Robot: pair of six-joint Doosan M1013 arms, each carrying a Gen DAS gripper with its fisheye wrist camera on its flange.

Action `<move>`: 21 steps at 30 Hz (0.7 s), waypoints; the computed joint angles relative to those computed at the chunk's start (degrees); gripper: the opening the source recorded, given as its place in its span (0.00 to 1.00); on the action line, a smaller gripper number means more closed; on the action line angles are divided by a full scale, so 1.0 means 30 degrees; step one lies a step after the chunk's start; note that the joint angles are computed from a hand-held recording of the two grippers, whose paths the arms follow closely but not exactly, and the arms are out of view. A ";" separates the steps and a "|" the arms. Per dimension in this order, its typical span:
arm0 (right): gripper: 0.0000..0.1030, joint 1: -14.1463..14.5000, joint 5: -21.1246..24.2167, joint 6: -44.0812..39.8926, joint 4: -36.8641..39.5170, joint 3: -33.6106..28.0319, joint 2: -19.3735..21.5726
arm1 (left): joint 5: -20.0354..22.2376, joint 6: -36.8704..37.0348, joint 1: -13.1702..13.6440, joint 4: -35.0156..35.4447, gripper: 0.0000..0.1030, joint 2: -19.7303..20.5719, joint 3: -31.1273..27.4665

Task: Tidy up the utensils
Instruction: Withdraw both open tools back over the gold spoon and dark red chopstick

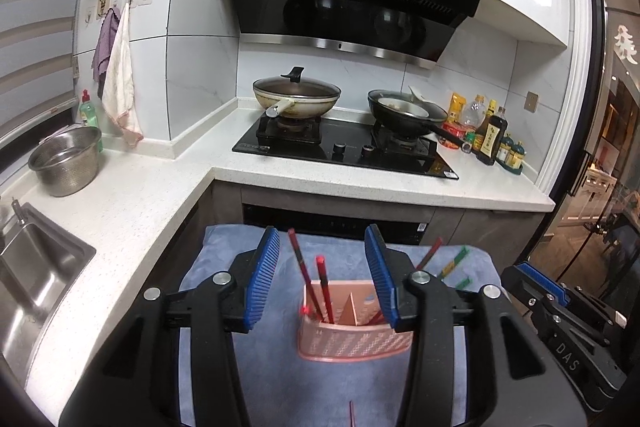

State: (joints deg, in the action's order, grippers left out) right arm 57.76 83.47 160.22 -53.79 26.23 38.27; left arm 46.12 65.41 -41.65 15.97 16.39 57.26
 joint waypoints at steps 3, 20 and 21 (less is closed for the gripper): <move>0.18 0.0306 0.0173 0.0206 0.0081 0.0460 -0.0142 | -0.0010 0.0185 -0.0062 0.0076 0.41 -0.0422 0.0737; 0.18 0.2426 0.1045 0.2404 0.2113 0.3348 -0.0535 | 0.0382 -0.0722 -0.0521 0.0886 0.41 -0.3449 0.6689; 0.18 0.2552 0.1109 0.2542 0.2326 0.3487 -0.0510 | 0.0541 -0.0766 -0.0535 0.0802 0.41 -0.3591 0.7049</move>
